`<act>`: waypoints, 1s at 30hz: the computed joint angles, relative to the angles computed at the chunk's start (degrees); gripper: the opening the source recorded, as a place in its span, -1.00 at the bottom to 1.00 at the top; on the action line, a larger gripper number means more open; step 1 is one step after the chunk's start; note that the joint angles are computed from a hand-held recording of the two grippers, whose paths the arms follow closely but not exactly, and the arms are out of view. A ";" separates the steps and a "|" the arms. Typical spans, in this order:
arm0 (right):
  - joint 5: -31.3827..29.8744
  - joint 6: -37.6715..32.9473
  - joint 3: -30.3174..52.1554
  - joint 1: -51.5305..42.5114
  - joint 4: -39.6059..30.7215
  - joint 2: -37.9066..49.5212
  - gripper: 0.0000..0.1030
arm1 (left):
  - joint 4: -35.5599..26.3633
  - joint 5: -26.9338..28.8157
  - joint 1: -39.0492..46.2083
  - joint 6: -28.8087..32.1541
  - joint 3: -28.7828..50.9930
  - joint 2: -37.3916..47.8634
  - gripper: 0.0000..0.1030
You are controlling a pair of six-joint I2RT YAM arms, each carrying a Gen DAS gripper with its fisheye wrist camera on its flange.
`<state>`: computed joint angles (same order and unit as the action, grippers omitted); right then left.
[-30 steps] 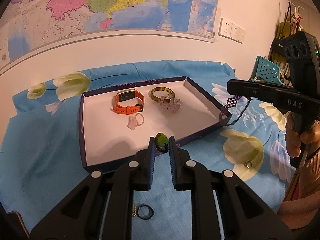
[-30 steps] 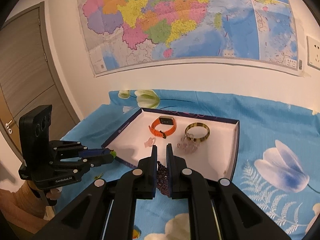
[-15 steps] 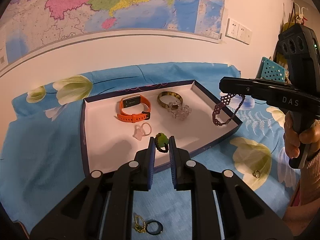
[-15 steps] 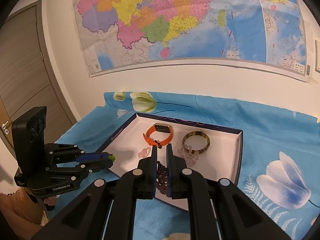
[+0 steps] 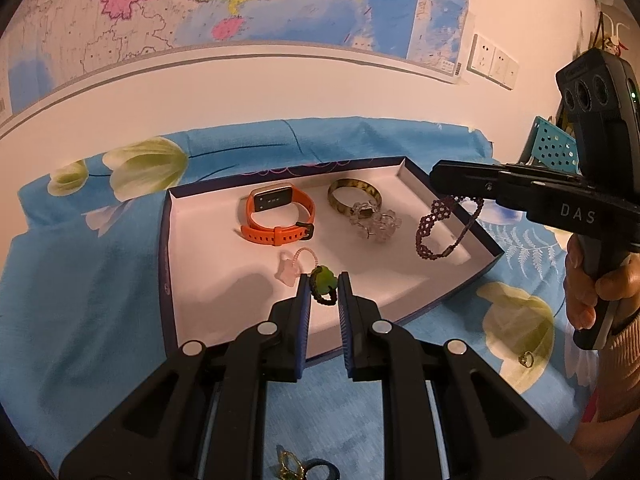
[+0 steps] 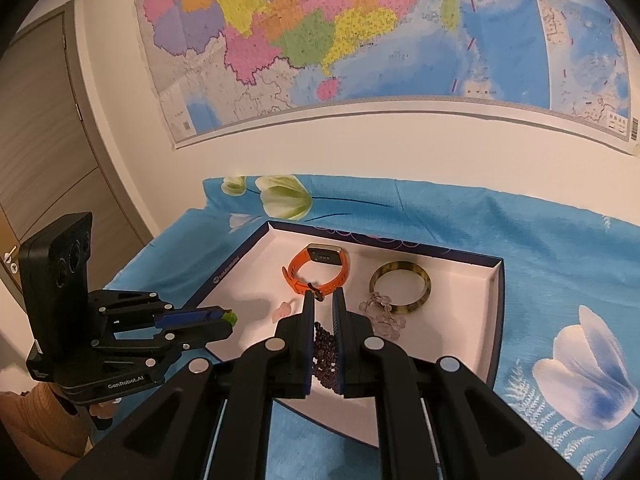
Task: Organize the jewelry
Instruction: 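Carry the necklace and green pendant over the white box with both tools, then lower both items into the white box and open both tools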
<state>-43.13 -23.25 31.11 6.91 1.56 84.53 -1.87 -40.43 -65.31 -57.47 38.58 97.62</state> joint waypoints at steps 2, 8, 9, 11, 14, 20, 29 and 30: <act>0.57 0.46 0.19 0.54 0.73 0.77 -0.86 | 0.43 0.45 0.64 0.33 0.04 0.43 -0.73; 1.72 1.53 1.65 2.18 1.77 3.78 -0.86 | 1.84 1.91 2.39 1.60 0.43 2.15 -0.73; 1.83 1.66 1.85 2.33 1.95 4.28 -0.86 | 2.02 2.08 2.57 1.74 0.53 2.41 -0.73; 2.05 2.01 2.34 2.78 2.20 5.25 -0.86 | 2.13 2.49 3.07 1.91 0.84 2.95 -0.73; 2.33 2.51 2.78 3.33 2.78 6.36 -0.86 | 2.35 3.09 3.82 2.26 1.25 3.71 -0.73; 3.06 3.23 3.84 4.53 3.65 8.95 -0.86 | 2.62 4.37 5.16 3.02 2.38 5.36 -0.73; 4.78 4.34 5.86 5.46 4.71 13.49 -0.86 | 2.55 6.72 7.26 3.85 4.37 8.25 -0.73; 4.96 4.33 6.10 5.44 4.73 13.91 -0.86 | 2.60 6.98 7.49 3.86 4.55 8.61 -0.73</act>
